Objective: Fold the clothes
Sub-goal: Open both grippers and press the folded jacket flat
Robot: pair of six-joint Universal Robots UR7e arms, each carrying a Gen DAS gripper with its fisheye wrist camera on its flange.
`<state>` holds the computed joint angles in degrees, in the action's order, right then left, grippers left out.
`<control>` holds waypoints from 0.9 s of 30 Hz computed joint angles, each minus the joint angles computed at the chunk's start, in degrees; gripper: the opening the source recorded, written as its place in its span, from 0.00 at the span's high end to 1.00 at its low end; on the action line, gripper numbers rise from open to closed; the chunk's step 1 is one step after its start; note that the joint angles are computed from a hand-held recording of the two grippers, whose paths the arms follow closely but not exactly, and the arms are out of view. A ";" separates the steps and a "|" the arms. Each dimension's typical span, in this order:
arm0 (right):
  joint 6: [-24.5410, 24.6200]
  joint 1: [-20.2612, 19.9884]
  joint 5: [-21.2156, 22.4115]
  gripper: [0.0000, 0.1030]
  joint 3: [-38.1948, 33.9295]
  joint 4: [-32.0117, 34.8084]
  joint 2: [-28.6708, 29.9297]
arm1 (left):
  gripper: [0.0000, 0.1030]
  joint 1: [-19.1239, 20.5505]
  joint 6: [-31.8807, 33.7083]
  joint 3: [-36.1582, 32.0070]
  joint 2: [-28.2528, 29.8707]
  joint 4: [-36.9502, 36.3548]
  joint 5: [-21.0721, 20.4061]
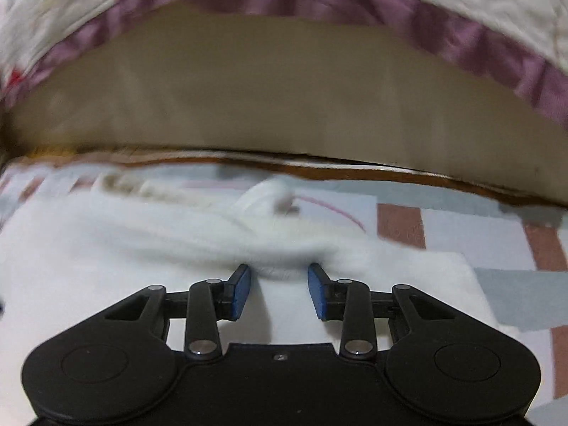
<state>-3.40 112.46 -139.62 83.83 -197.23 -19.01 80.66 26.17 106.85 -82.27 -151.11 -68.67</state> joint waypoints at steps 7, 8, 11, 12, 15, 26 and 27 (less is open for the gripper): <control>-6.85 0.94 -3.57 0.62 -4.97 -3.84 2.99 | 0.58 0.73 1.99 -3.72 2.31 -1.33 -1.27; -6.52 0.97 -3.96 0.60 -5.21 -5.53 3.08 | 0.58 0.85 1.65 -4.18 2.50 -0.78 -1.40; -0.87 2.19 -5.95 0.57 -3.86 -7.23 1.86 | 0.58 0.72 1.38 -4.37 2.05 -0.15 -1.57; 1.43 2.80 -6.16 0.55 -2.72 -7.00 1.02 | 0.58 0.54 1.30 -4.35 1.53 0.57 -1.99; 2.66 5.35 0.72 0.51 3.48 -3.45 -2.58 | 0.58 -0.13 1.67 -4.14 -0.94 5.30 -6.80; 1.28 11.81 3.38 0.44 14.97 17.36 -5.96 | 0.55 -3.40 12.24 1.78 -9.93 23.80 -5.60; 3.03 11.55 3.48 0.44 16.33 16.72 -7.05 | 0.55 -3.37 13.35 2.58 -10.59 23.58 -3.20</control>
